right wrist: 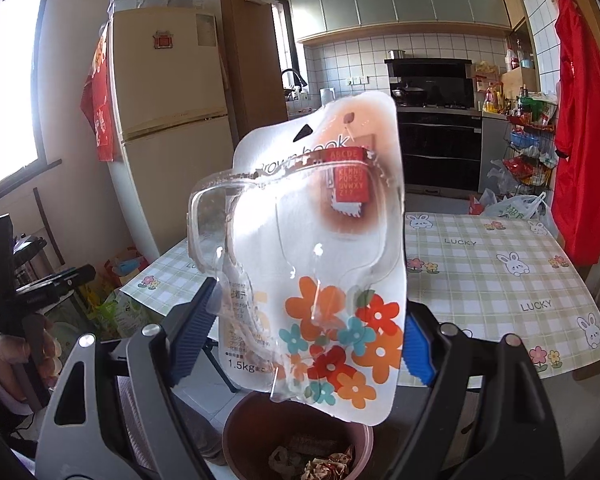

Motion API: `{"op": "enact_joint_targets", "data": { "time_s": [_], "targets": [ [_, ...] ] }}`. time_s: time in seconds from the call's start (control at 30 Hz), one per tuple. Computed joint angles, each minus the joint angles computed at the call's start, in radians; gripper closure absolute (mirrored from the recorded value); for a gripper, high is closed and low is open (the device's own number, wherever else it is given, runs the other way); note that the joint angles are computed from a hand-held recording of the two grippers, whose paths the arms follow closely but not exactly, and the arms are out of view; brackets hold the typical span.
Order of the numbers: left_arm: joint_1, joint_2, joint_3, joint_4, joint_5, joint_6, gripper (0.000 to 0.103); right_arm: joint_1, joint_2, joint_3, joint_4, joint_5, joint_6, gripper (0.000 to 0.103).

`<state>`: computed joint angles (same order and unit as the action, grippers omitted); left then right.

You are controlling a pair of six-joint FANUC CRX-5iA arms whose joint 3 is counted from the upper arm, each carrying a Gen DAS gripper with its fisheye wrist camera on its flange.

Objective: Collect trash
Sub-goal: 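Lower the Brown hook pack into the bin and open the right gripper, then reach the left gripper to the white plastic fork and grasp it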

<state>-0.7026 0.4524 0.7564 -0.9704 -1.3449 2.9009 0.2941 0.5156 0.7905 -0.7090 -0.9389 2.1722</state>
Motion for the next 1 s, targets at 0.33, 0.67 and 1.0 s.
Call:
{"op": "enact_joint_targets", "data": {
  "time_s": [0.33, 0.67, 1.0],
  "targets": [
    [0.002, -0.024, -0.042, 0.007, -0.003, 0.051, 0.006, 0.025, 0.004, 0.003, 0.030, -0.037, -0.010, 0.023],
    [0.005, -0.034, -0.062, 0.006, -0.003, 0.078, 0.006, 0.042, 0.014, 0.003, 0.053, -0.050, -0.013, 0.018],
    [0.014, -0.024, -0.057, 0.036, 0.014, 0.051, 0.006, 0.043, 0.014, 0.001, 0.065, -0.040, -0.027, 0.017]
  ]
}}
